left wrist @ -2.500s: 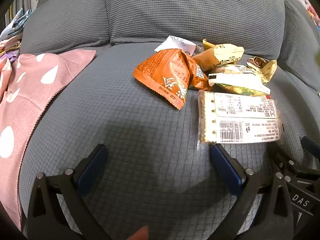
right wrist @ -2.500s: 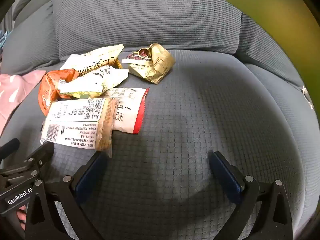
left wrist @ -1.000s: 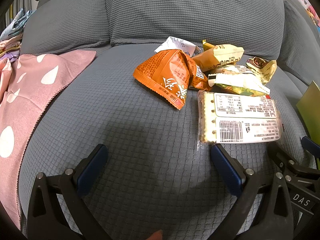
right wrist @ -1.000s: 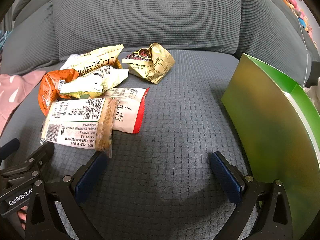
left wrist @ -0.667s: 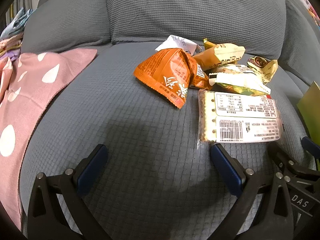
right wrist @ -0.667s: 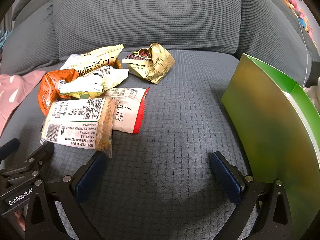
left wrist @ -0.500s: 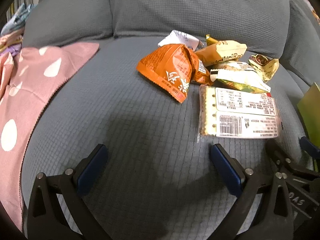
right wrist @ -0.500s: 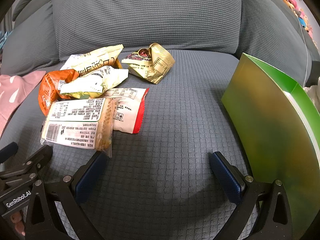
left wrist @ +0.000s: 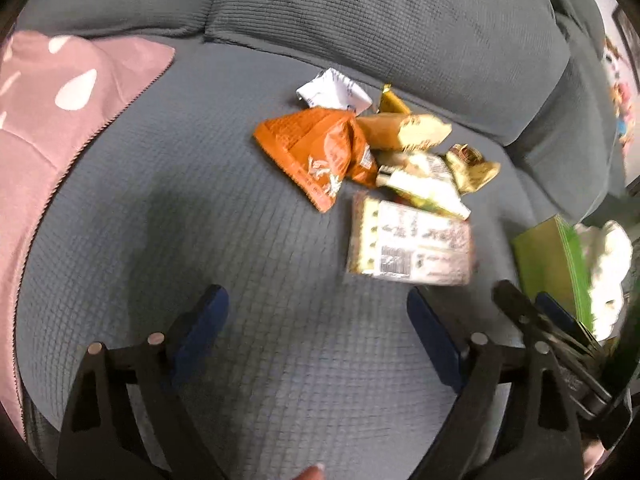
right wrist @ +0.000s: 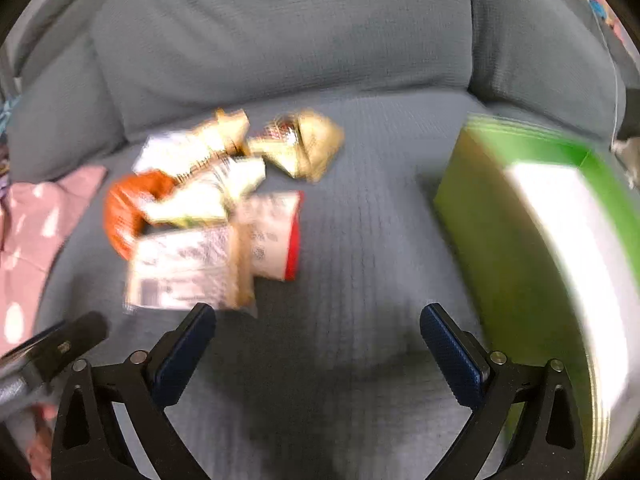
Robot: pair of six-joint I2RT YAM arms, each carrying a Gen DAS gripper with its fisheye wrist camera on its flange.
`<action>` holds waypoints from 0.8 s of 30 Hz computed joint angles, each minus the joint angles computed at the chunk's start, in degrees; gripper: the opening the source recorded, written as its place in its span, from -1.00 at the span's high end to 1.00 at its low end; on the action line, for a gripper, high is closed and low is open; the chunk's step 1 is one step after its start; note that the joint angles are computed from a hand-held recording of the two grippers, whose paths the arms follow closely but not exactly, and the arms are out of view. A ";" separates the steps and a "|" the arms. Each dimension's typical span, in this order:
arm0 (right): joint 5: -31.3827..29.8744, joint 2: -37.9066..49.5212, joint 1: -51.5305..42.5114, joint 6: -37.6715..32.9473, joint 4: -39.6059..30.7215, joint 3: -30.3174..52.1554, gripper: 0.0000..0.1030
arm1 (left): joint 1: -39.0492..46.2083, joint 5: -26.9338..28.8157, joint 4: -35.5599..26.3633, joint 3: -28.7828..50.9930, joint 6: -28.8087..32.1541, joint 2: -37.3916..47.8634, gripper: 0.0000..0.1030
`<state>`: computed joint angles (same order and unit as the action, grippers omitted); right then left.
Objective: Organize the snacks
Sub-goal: 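Grasp the clear cracker packet with the right gripper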
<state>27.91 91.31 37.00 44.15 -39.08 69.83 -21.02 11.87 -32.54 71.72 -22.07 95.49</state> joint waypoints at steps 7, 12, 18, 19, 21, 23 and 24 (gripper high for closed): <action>-22.11 0.81 -9.18 -2.89 6.34 5.64 -0.61 | -1.79 -0.22 -4.48 10.88 3.89 7.16 -0.55; -27.25 7.12 -10.58 -3.44 6.46 6.69 -0.19 | -0.85 6.42 -3.53 11.63 3.28 11.71 -0.35; -30.63 9.71 -10.97 -4.90 9.85 5.85 -0.19 | -2.71 6.04 -1.09 11.21 3.50 12.59 0.01; -29.61 10.46 -10.63 -4.85 9.35 6.52 -0.18 | -3.23 5.15 -0.64 10.72 3.64 12.18 0.03; -26.17 10.01 -9.50 -4.70 8.46 6.55 -0.02 | -4.08 3.98 0.35 9.65 3.88 11.29 0.09; -24.90 8.43 -9.19 -4.38 8.15 5.18 -0.02 | -4.71 3.61 0.54 8.62 3.72 9.68 0.14; -24.66 7.45 -9.08 -3.98 8.48 4.31 -0.02 | -5.13 2.92 1.13 7.78 3.72 8.54 0.16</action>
